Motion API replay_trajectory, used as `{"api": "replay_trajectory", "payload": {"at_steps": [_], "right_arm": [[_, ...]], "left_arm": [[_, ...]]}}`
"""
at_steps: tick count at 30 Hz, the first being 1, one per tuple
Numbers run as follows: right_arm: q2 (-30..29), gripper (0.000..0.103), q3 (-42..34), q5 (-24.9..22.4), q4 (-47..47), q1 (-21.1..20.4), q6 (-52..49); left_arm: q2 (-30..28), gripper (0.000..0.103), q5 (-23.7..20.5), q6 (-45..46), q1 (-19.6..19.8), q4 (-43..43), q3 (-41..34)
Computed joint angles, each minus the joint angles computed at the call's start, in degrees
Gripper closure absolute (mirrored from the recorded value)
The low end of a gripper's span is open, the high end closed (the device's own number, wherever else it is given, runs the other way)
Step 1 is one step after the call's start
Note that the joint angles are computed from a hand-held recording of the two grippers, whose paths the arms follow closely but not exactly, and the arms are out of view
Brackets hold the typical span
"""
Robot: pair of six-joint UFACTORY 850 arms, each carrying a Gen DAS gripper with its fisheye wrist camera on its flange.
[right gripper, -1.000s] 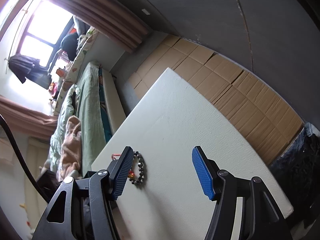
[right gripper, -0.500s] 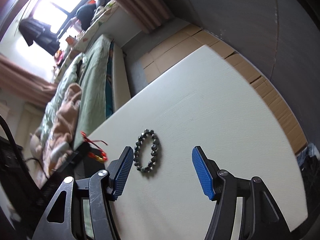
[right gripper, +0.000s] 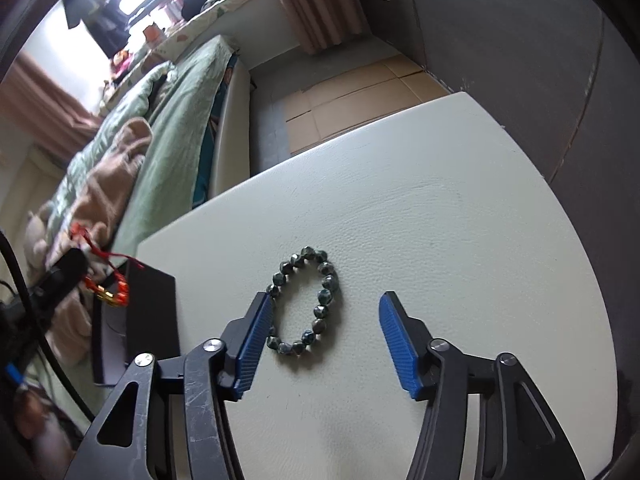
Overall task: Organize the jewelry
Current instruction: 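Drop the red-string bracelet into the box while the right gripper grasps the grey bead bracelet, then carry the grey bead bracelet into the box and open the right gripper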
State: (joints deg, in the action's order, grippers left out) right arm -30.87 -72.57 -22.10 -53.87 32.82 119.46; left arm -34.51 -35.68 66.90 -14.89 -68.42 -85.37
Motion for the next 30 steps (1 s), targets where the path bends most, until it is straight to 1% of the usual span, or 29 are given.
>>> {"api": "replay_trajectory", "payload": {"at_steps": [3, 5, 7, 8, 9, 10, 12, 17, 21, 22, 23, 24, 25, 26, 28, 30], "right_arm": [[-2.46, 0.061, -3.58, -4.25, 5.43, 0.62, -8.76], [-4.21, 0.064, -6.23, -7.58, 8.18, 1.14, -13.73], [-5.35, 0.066, -7.75, -8.88, 9.33, 1.45, -16.47], [-5.85, 0.075, -8.42, -9.42, 10.28, 1.49, -18.05], [-6.54, 0.088, -9.29, -10.36, 11.75, 1.56, -20.10], [-7.05, 0.092, -9.74, -11.46, 12.81, 1.68, -21.40], [-7.27, 0.092, -10.08, -13.76, 11.00, 2.19, -19.81], [-4.68, 0.093, -7.42, -13.38, 5.04, 3.56, -13.92], [-1.84, 0.093, -4.68, -12.50, -1.44, 4.80, -6.35], [-1.12, 0.093, -4.00, -12.43, -3.24, 5.17, -4.31], [-0.81, 0.093, -3.84, -12.39, -4.33, 5.40, -3.12], [-0.26, 0.093, -3.38, -12.40, -5.66, 5.73, -1.57], [0.12, 0.093, -3.19, -12.46, -6.91, 6.07, -0.14], [0.42, 0.093, -3.08, -12.50, -7.91, 6.37, 0.94], [0.52, 0.093, -3.54, -12.67, -9.74, 6.93, 2.56], [0.94, 0.093, -3.47, -12.60, -12.01, 7.46, 4.61]], "left_arm": [[-0.15, 0.096, -0.62, -0.61, 0.97, -0.37, -0.43], [-0.15, 0.096, -0.90, -0.89, 1.39, -0.25, -0.58], [0.12, 0.096, -1.00, -0.76, 1.85, -0.40, -0.40], [0.33, 0.096, -1.01, -0.61, 2.11, -0.55, -0.23], [0.49, 0.096, -1.03, -0.51, 2.35, -0.61, -0.12], [0.68, 0.096, -0.96, -0.39, 2.62, -0.72, 0.05], [1.26, 0.096, 0.04, -0.75, 3.08, -0.21, 0.65], [1.74, 0.096, 0.65, -2.00, 4.42, 0.81, 1.28], [1.95, 0.095, 0.29, -3.43, 5.29, 1.29, 1.41], [1.63, 0.092, -0.05, -6.20, 5.34, 4.05, 0.70], [1.26, 0.082, -0.39, -8.67, 5.40, 6.48, 0.01], [1.06, 0.074, -0.70, -9.78, 5.52, 7.42, -0.27], [0.95, 0.055, -1.13, -10.21, 5.79, 7.37, -0.26], [1.14, 0.042, -1.23, -9.73, 6.16, 6.20, 0.15], [1.99, 0.041, -0.82, -7.95, 6.81, 3.65, 1.29], [2.52, 0.041, -0.92, -7.36, 7.04, 3.34, 1.67]]}}
